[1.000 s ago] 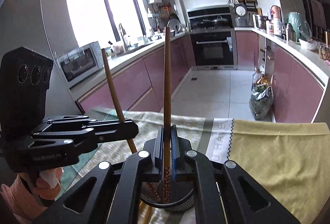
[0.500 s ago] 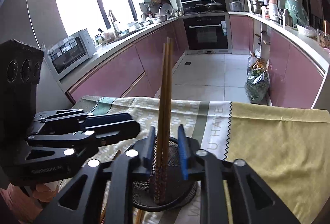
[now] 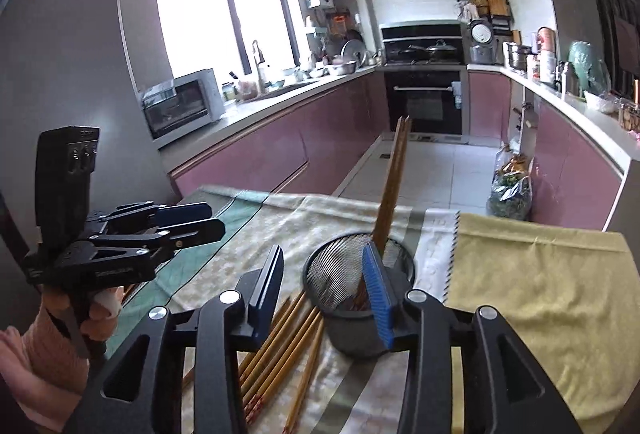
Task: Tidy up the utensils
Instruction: 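Lower both chopsticks into the mesh cup and open both tools, then close the left tool on a chopstick while the right tool grasps another chopstick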
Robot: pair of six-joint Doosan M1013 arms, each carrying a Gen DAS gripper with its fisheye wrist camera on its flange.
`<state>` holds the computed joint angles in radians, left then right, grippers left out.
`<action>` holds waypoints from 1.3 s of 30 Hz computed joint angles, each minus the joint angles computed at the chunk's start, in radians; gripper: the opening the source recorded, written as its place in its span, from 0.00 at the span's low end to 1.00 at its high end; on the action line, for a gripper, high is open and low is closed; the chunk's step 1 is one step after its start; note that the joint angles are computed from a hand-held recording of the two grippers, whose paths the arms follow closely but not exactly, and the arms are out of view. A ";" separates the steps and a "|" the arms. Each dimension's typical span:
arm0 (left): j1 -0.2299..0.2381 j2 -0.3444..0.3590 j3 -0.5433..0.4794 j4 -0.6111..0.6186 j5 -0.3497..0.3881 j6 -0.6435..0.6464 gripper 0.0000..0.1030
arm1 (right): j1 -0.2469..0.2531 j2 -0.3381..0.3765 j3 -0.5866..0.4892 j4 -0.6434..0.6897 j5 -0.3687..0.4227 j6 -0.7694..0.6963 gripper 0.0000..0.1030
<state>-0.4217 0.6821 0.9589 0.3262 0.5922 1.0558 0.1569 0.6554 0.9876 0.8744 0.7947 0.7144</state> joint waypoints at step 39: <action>0.003 0.050 0.045 -0.351 0.173 0.214 0.10 | 0.055 0.039 0.047 -0.335 0.107 0.234 0.28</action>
